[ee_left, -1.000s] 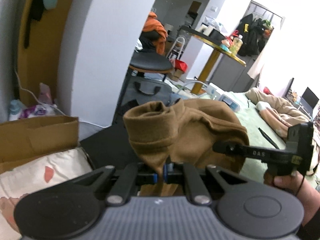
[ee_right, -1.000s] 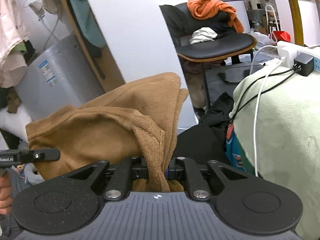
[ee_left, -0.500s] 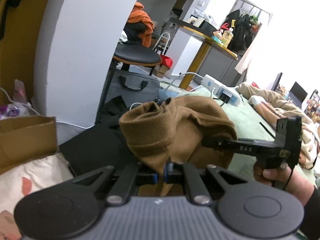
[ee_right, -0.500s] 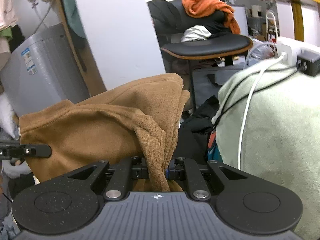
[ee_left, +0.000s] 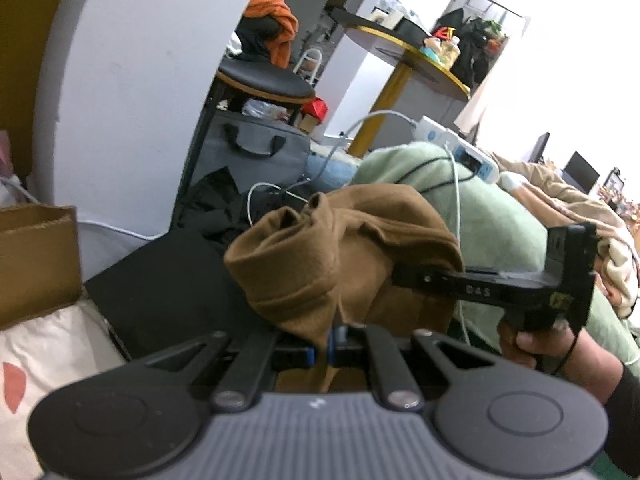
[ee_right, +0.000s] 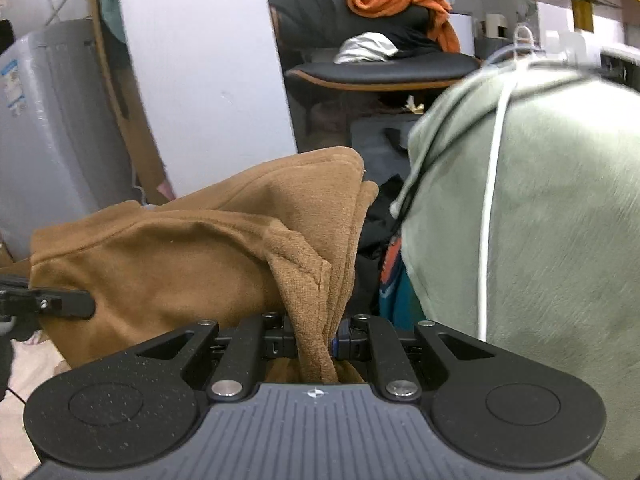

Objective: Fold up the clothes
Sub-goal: 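Carry the held brown shirt with both grippers toward the clothes pile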

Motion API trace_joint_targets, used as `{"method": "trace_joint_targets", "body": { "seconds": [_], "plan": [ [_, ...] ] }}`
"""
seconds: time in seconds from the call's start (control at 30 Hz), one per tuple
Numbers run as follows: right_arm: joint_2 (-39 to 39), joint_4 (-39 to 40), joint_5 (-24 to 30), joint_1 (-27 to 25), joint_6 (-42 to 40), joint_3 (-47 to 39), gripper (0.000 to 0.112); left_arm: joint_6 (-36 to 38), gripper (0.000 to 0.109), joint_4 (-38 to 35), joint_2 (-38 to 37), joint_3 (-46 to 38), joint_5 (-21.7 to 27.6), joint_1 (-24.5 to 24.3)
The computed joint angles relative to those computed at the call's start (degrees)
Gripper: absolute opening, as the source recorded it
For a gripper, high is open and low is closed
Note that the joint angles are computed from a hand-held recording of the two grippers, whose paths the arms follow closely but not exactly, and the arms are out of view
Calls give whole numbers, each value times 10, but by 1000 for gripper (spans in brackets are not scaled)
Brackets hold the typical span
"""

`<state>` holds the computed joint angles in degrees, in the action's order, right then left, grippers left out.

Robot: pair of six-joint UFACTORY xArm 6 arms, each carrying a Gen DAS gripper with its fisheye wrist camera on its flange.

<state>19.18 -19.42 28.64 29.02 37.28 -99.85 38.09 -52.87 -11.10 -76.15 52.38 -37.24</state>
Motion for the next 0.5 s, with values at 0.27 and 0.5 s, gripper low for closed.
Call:
{"method": "trace_joint_targets", "body": {
  "seconds": [0.27, 0.5],
  "plan": [
    [58, 15, -17, -13, 15, -36, 13, -8, 6, 12, 39, -10, -35, -5],
    [156, 40, 10, -17, -37, -164, 13, -32, 6, 48, 88, -63, -46, -1]
  ]
}}
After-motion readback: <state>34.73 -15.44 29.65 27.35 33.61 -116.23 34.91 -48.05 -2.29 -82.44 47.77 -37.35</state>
